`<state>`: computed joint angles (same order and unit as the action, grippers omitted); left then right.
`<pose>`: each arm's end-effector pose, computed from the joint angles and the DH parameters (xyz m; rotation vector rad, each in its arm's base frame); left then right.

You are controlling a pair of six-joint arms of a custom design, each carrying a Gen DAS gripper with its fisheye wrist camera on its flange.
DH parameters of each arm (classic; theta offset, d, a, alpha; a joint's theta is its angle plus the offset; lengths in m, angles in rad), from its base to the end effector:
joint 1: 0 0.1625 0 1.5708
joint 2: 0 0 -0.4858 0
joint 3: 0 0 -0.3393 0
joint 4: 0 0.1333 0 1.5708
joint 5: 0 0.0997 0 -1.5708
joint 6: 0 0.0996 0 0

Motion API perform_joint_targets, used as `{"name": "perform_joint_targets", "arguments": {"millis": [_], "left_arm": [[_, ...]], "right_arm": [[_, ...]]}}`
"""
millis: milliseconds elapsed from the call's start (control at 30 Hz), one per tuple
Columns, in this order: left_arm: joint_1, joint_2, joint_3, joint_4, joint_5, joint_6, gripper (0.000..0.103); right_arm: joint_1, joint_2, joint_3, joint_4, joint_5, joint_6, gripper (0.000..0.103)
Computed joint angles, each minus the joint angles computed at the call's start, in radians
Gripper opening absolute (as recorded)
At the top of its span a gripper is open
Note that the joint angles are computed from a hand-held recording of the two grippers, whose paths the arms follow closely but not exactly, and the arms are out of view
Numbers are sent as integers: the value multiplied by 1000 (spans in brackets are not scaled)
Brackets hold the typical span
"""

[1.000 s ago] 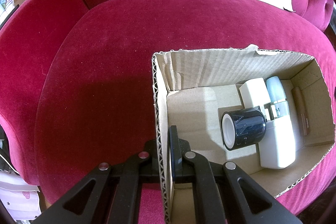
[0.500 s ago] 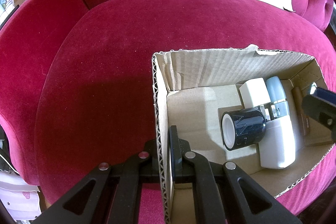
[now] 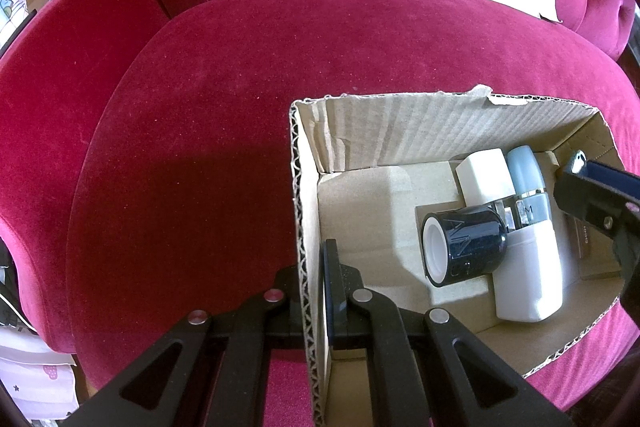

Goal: Organize rigid objects

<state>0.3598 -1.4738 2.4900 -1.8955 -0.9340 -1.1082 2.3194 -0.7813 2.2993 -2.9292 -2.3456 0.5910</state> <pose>-0.1676 -0.2687 0.2323 0.3819 2.2304 -0.3554 0.3529 -0.2863 0.0797 0.2671 -2.3874 0.4577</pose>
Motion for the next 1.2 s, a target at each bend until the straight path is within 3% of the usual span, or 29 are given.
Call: {"name": "perform_joint_targets", "arguments": {"millis": [67, 200, 367, 767, 1200], "left_arm": [[0, 0, 0, 0, 0, -1, 4], [-1, 0, 0, 0, 0, -1, 4], [-2, 1, -1, 1, 0, -1, 4], [-2, 2, -2, 1, -1, -2, 4], [-2, 1, 0, -1, -2, -3, 4]], "right_arm": [[2, 1, -3, -2, 0, -6, 33], [16, 6, -15, 13, -36, 2, 69], [20, 2, -24, 50, -79, 26, 103], [15, -24, -17, 74, -86, 52, 103], [12, -151, 6, 223, -139, 134, 103]]}}
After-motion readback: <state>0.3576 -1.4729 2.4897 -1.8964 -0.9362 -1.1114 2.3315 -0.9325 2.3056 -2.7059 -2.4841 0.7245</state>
